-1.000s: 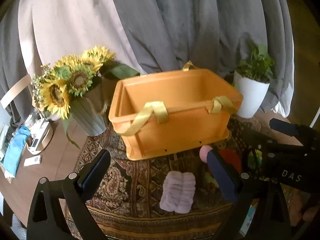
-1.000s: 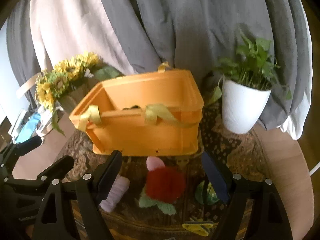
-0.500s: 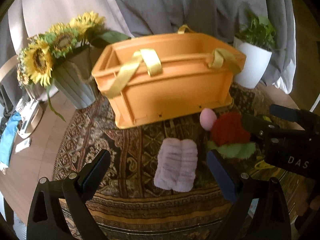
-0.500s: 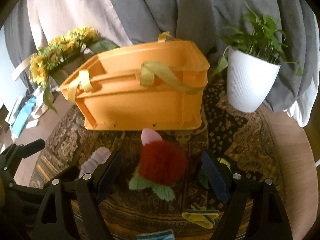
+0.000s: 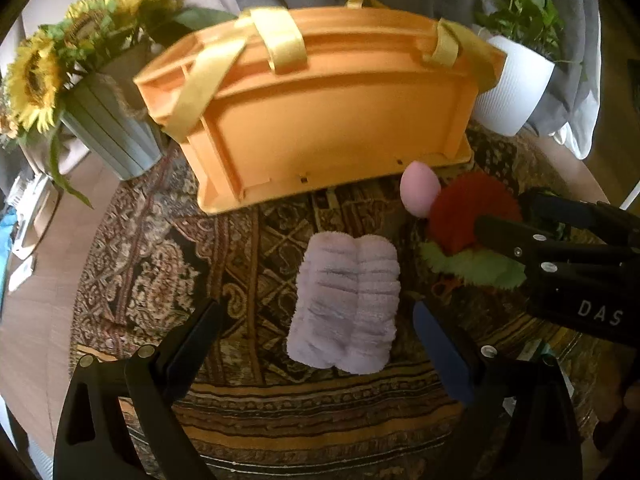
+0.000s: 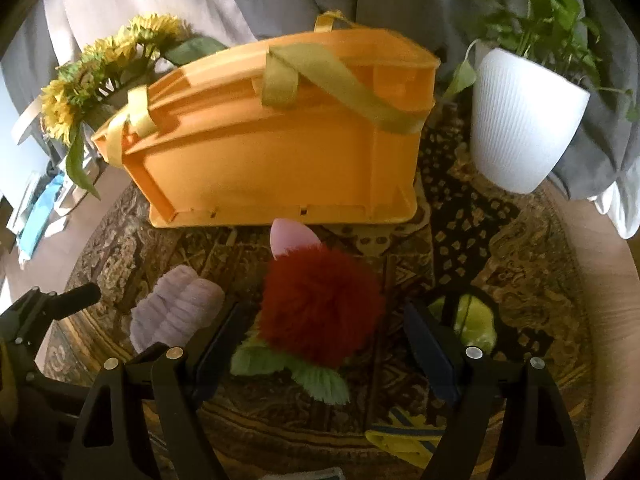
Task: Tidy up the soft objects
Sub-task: 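Grasp the lavender towel with the left tool while the right tool grasps the red fluffy plush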
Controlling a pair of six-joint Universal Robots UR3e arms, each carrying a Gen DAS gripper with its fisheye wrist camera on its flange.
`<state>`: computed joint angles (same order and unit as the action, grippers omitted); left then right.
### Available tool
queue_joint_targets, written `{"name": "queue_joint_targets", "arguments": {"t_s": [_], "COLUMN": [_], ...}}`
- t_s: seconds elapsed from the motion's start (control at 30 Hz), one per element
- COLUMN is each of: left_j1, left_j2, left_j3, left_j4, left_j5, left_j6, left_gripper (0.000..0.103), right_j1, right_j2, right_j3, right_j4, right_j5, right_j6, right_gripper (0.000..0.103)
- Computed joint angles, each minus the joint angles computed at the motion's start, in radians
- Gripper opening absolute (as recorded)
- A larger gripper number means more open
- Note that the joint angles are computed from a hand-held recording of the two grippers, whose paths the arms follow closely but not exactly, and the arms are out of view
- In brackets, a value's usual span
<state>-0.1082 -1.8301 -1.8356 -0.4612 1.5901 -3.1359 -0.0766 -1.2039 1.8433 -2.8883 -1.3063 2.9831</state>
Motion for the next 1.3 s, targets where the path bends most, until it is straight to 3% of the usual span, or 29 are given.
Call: {"name": "queue_joint_targets", "arguments": {"t_s": [0.53,0.7,0.8,0.97,1.07,1.3], "left_j1": [0.015,0.020,0.030,0.040,0.048,0.046], "left_j2": [-0.122,-0.139,-0.139,-0.140,-0.141,-0.118], "left_j3": [0.076,0.083,0.076,0.068,0.062,0.028], "left_j4": [-0.038,-0.030,-0.019,-0.002,0.007,0.061], "left_j5": [-0.034,-0.043,-0.057,-0.087,-0.113,-0.104], "left_j6": [-0.017,-0.021,-0.018,-0.012,-0.011,-0.021], "left_gripper": [0.089,0.081,0.076,0.060,0.053,0.049], "right_j1": [0.041,0.054,0.066,0.088,0.094,0.068], "right_j2": [0.130,0.154,0.164,0.173,0.174,0.144], "right_j3": [-0.099,-0.121,-0.128,-0.130,-0.128,-0.095], "right_j4": [-0.015,-0.023,-0.038,-0.061,-0.062,-0.069], "right_j5": [-0.028,-0.043,-0.065,-0.097,-0.105,-0.060], "right_j6": [-0.031,-0.029,-0.032,-0.056,-0.068,-0.071], "right_gripper": [0.081,0.077,0.071,0.048,0.041,0.038]}}
